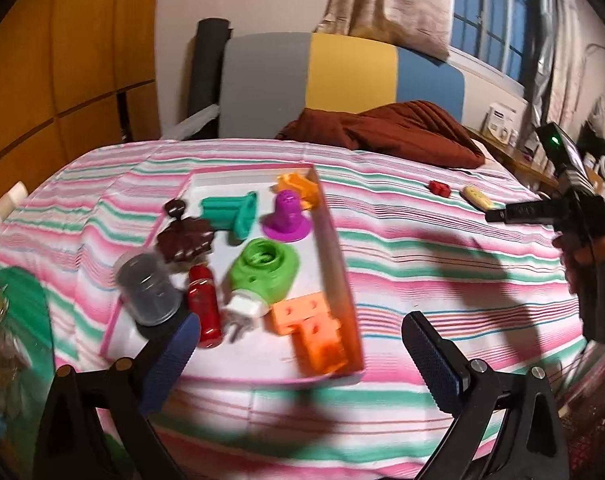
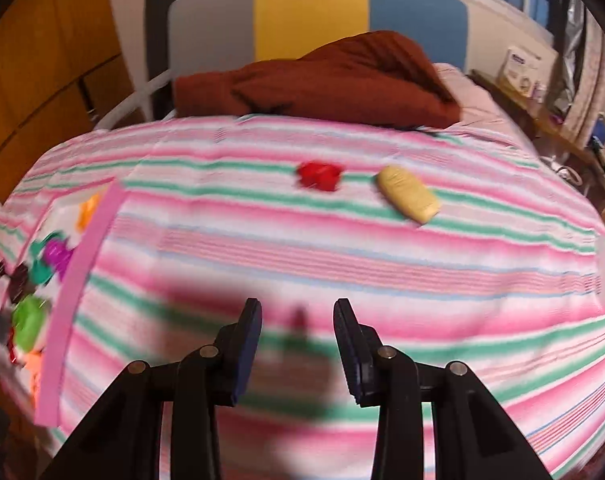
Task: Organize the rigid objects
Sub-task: 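Move the right gripper to the yellow oval soap and close on it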
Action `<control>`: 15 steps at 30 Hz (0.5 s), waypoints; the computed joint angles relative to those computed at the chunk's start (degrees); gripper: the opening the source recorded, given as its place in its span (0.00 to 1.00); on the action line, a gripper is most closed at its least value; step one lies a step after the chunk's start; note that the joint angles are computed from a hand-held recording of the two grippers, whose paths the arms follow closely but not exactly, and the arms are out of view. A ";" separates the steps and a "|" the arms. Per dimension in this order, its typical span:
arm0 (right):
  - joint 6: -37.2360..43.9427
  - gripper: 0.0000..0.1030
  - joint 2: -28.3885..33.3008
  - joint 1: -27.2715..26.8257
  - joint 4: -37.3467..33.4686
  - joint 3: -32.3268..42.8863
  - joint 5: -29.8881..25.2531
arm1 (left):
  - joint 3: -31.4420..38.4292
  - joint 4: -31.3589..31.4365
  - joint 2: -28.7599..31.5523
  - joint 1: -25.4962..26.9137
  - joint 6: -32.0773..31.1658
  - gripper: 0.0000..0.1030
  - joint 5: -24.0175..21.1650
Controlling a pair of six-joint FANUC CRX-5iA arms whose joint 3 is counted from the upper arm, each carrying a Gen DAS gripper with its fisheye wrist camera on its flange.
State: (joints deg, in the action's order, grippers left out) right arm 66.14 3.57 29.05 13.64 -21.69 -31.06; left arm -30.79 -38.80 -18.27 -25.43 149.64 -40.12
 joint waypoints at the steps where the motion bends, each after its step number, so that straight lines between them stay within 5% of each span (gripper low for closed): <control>1: -0.08 0.36 0.70 -0.73 0.69 0.50 0.61 | 0.60 0.35 0.68 -0.08 -0.65 0.99 0.14; 15: 1.52 0.40 13.13 -10.20 8.86 8.94 9.69 | 6.76 4.85 9.12 -0.62 -9.21 0.99 1.10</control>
